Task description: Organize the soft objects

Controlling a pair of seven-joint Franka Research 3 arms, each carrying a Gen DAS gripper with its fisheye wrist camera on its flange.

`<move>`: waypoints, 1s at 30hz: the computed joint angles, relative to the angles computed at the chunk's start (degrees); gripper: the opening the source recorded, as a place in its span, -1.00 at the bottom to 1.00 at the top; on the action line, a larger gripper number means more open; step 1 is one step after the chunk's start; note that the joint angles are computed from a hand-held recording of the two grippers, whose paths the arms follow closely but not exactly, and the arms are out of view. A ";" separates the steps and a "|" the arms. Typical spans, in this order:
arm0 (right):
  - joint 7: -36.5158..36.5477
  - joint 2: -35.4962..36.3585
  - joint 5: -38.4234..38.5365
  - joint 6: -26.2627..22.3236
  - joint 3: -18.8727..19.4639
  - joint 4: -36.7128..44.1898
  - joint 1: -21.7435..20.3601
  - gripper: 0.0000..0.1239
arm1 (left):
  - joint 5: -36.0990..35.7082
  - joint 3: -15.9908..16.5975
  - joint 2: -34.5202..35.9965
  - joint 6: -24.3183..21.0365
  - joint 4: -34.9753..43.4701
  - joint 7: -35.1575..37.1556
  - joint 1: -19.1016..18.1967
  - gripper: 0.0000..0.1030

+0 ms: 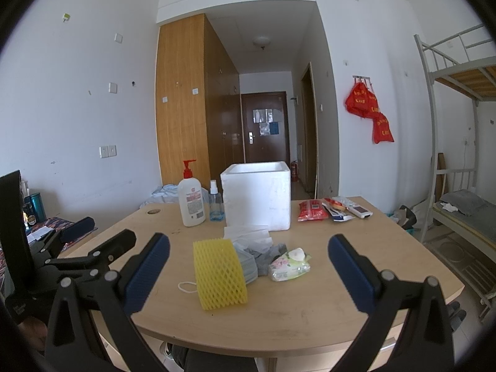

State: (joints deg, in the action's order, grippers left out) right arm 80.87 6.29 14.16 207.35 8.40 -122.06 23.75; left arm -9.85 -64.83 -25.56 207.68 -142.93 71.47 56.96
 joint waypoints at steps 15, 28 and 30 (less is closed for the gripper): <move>0.43 -0.08 -0.48 0.21 0.06 -0.20 -0.17 0.66 | 2.18 -0.51 -1.49 -0.27 0.05 -2.14 1.06 1.00; 0.33 -0.11 -0.35 0.35 -0.02 -0.28 -0.10 0.66 | 2.55 -0.79 -1.97 -0.25 0.12 -3.24 1.54 1.00; 0.82 0.04 -0.96 0.37 0.07 -0.21 -0.31 0.66 | 2.91 -0.64 -1.91 -0.27 0.12 -3.43 1.48 1.00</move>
